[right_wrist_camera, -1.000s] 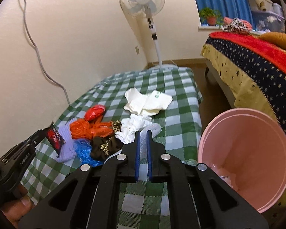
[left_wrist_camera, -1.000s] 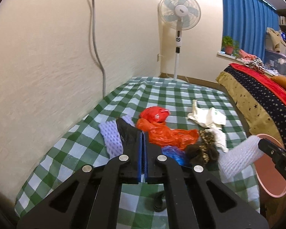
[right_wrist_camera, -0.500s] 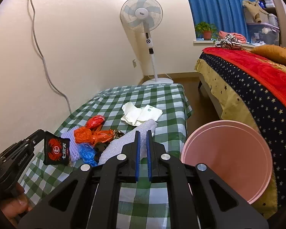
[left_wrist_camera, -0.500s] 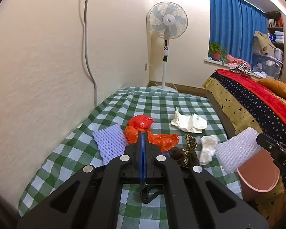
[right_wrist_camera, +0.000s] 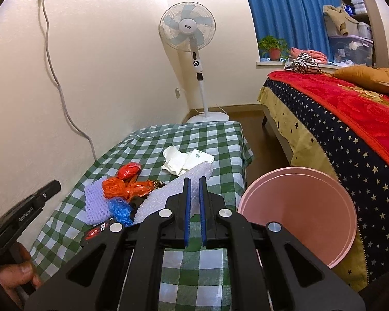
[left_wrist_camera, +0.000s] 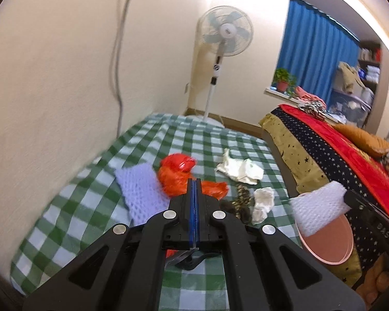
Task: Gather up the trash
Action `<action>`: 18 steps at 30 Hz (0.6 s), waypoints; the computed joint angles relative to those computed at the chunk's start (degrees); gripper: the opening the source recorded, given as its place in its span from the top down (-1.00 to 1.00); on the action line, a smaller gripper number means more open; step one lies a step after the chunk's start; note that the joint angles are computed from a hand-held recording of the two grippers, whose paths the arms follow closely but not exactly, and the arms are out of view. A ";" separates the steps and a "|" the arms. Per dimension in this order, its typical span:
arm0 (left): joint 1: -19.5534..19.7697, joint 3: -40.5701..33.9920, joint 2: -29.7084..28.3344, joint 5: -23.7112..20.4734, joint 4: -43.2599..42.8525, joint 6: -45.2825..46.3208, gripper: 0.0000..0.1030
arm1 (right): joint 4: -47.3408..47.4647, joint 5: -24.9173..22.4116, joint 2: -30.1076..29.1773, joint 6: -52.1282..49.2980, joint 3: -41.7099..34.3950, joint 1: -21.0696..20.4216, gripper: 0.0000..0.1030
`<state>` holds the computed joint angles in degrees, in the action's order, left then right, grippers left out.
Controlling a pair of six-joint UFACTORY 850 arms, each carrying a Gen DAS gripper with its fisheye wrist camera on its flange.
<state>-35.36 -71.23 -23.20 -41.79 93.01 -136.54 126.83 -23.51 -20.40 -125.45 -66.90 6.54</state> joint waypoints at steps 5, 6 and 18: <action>1.18 1.08 -0.78 1.47 -3.69 -1.67 0.99 | -3.42 -0.40 -0.89 4.29 -0.81 -0.50 0.87; 1.38 1.16 -1.15 2.06 -4.93 -1.52 0.99 | -3.84 -0.50 -1.04 4.88 -0.98 -0.54 0.87; 1.77 0.34 -3.63 5.77 -14.49 4.19 0.24 | -8.84 -2.60 -2.93 11.70 -3.01 -1.27 0.87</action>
